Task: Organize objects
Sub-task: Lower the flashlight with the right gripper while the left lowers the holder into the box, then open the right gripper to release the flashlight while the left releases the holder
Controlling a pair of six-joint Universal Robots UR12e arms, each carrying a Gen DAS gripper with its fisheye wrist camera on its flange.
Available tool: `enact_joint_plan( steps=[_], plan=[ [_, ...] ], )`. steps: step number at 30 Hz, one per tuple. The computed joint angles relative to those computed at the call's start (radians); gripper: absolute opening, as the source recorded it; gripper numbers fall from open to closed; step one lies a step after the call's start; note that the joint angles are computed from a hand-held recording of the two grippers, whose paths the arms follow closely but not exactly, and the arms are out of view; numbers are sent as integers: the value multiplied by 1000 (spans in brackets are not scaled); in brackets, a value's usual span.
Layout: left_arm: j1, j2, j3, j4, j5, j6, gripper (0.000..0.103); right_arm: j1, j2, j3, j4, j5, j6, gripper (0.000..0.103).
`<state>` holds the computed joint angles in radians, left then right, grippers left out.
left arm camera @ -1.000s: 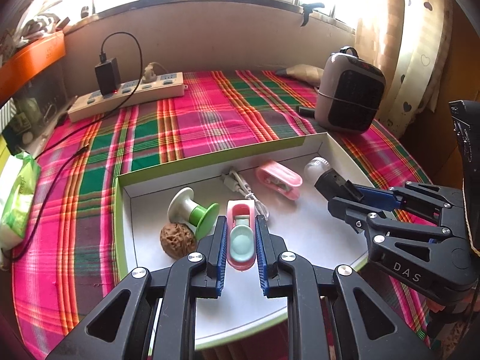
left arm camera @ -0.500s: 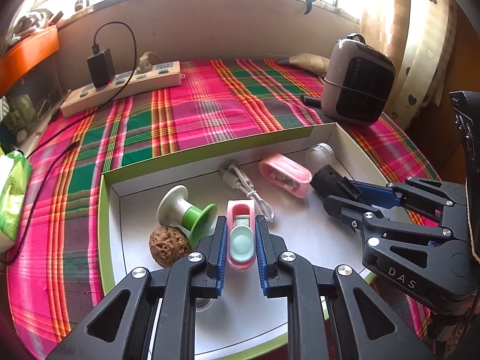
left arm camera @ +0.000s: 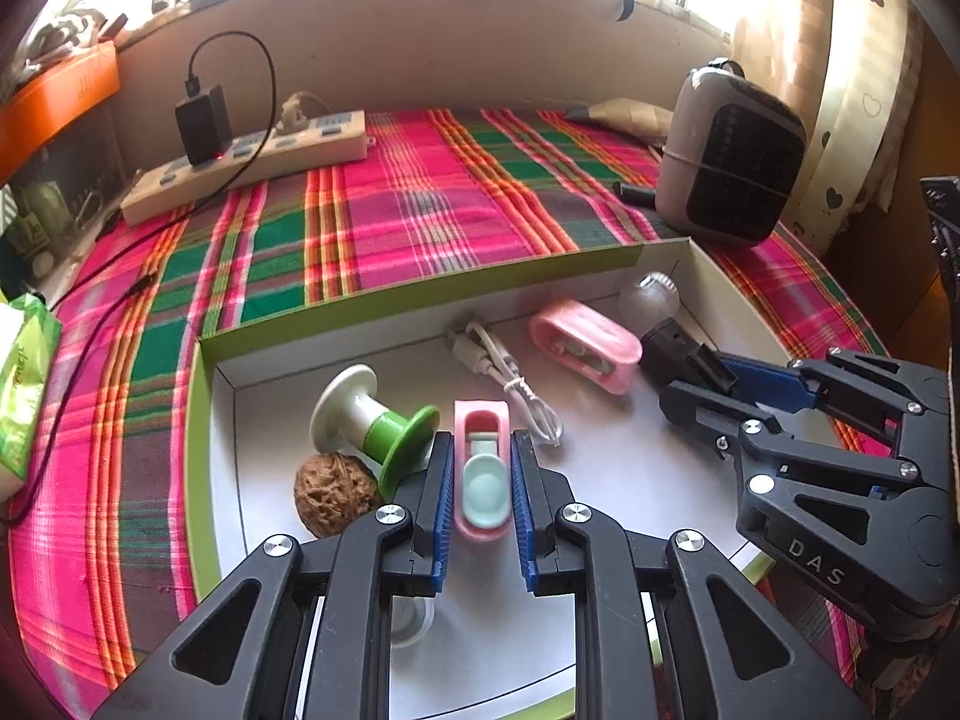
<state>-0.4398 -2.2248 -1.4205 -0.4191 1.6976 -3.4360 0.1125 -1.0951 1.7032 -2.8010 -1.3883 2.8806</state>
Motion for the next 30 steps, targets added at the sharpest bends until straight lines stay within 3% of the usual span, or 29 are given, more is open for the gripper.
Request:
enact_joint_plan(
  steps=[16, 27, 30],
  plan=[
    [-1, 0, -3, 5, 8, 9, 19, 3, 2, 7, -25, -4, 5, 29],
    [-2, 2, -2, 2, 11, 9, 29, 2, 0, 11, -39, -1, 22, 29],
    [-3, 2, -2, 0, 13, 8, 31, 3, 0, 12, -44, -6, 24, 36]
  ],
)
